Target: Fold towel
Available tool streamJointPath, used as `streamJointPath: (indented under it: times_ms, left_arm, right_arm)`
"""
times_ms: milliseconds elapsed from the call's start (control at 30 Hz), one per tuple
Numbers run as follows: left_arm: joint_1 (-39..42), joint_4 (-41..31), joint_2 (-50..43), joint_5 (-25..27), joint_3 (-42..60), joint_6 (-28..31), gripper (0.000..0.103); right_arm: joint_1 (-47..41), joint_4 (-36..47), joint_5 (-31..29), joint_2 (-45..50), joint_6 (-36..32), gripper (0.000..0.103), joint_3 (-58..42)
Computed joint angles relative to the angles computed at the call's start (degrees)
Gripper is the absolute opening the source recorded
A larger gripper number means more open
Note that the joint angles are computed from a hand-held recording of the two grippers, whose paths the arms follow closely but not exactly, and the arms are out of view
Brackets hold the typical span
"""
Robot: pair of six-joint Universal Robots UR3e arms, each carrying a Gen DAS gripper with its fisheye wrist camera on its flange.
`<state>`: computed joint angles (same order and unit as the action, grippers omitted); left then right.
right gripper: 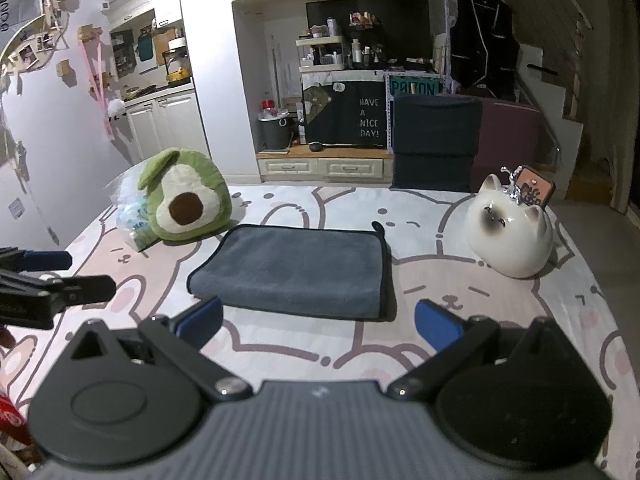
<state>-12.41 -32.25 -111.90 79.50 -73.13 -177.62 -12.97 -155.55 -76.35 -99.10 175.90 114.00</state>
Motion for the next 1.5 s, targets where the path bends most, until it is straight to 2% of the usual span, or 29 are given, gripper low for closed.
streamJointPath:
  times_ms: [733, 1267, 1433, 1500]
  left_arm:
    - [-1.2, 4.1, 12.9, 1.5, -14.5, -1.0, 0.103]
    - [-2.8, 6.2, 22.0, 4.7, -24.5, 2.5, 0.103]
    - [-3.0, 6.8, 24.6, 4.8, -27.7, 3.9, 0.103]
    - [-3.2, 6.9, 25.1, 5.4, -28.5, 3.7, 0.103]
  right_arm:
    - [-1.6, 6.6, 2.1, -14.6, -3.2, 0.103, 6.6]
    - [-2.1, 13.2, 2.8, -25.4, -4.0, 0.103, 11.3]
    - [-5.9, 18.9, 6.2, -31.2, -5.0, 0.103, 12.9]
    - [-5.9, 19.7, 5.7, -32.8, -5.1, 0.103, 13.6]
